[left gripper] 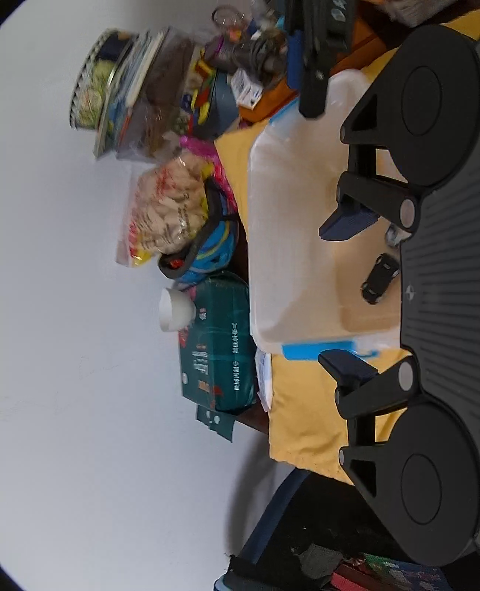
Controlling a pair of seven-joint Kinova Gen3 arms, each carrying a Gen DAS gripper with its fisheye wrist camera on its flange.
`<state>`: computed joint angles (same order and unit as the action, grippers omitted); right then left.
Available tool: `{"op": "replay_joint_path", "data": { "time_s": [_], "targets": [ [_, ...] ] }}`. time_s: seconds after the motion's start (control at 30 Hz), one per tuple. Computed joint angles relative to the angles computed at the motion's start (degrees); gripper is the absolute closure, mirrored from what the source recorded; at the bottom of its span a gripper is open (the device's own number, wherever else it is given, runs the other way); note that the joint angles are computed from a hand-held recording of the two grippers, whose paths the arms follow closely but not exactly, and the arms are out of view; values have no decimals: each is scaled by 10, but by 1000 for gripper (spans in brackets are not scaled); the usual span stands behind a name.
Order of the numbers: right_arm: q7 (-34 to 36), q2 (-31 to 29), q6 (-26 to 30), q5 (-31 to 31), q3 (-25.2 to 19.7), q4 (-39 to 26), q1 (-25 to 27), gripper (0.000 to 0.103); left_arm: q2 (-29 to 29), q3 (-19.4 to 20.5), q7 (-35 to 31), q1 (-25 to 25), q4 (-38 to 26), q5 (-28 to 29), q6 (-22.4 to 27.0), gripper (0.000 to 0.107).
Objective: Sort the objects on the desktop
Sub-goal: 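Lift both cars over the white bin and open both tools to drop them, then grasp the beige figure with the left tool while the right tool grasps the yellow brick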
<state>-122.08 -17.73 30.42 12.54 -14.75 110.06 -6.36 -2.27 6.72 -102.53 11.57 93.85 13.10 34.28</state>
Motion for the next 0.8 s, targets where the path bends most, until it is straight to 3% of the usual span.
{"op": "replay_joint_path", "data": {
  "time_s": [0.07,0.2,0.33,0.47,0.67,0.77,0.8],
  "targets": [
    [-2,-46,-5,-3,-2,36,-3,23,-40,-30,-47,12,49,35,-12,35],
    [9,-130,48,-45,-16,94,-20,23,-124,-66,-114,11,152,87,-1,35],
    [64,-177,105,-100,-34,143,-102,25,-183,-93,-131,15,227,87,38,35],
    [116,-176,93,-176,-37,186,-188,36,-201,-73,-74,-19,262,62,54,35],
    [135,-153,53,-202,-82,211,-200,41,-213,-60,-29,-22,281,40,33,35],
    [128,-138,45,-188,-113,216,-188,65,-216,-58,-26,-12,281,31,27,35],
    [128,-146,43,-190,-112,222,-191,65,-217,-59,-29,-7,282,28,24,35]
  ]
}}
